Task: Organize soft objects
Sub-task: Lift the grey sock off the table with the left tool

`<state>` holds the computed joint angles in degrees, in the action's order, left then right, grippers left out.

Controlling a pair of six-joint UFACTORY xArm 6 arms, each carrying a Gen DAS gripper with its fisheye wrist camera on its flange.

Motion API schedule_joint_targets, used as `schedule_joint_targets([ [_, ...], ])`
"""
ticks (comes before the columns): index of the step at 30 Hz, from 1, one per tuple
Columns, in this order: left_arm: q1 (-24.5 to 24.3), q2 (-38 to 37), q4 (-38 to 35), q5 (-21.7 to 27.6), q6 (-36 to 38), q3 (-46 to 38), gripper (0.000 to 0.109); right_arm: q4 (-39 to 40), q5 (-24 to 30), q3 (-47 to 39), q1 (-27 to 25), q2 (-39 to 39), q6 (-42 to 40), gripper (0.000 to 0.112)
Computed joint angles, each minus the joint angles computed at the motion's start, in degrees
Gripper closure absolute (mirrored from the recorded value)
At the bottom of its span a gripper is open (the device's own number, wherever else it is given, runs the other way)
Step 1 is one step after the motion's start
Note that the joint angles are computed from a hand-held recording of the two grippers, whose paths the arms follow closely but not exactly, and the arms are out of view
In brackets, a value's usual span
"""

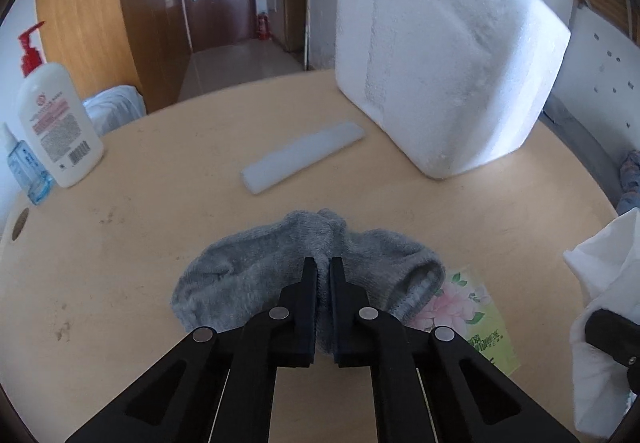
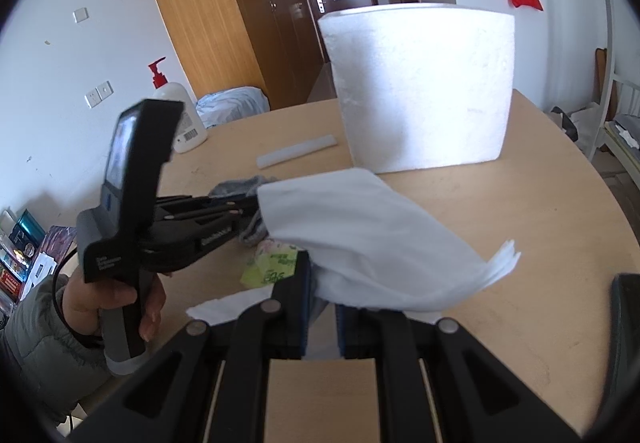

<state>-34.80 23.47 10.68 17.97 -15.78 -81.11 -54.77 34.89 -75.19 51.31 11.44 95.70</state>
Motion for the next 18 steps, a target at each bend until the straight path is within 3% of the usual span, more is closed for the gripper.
schedule_joint_targets([
  [5,0.1,-7.2,14.6,-5.7,-12.3,7.5,0.104,-1.2,0.5,-0.2,0.5,-0.4,0.7,0.099],
  [18,0.7,-23.4,24.8,-10.5,-24.8,19.4,0.104,-11.4,10.9,-3.5,8.1,-4.5,3.5,0.099],
])
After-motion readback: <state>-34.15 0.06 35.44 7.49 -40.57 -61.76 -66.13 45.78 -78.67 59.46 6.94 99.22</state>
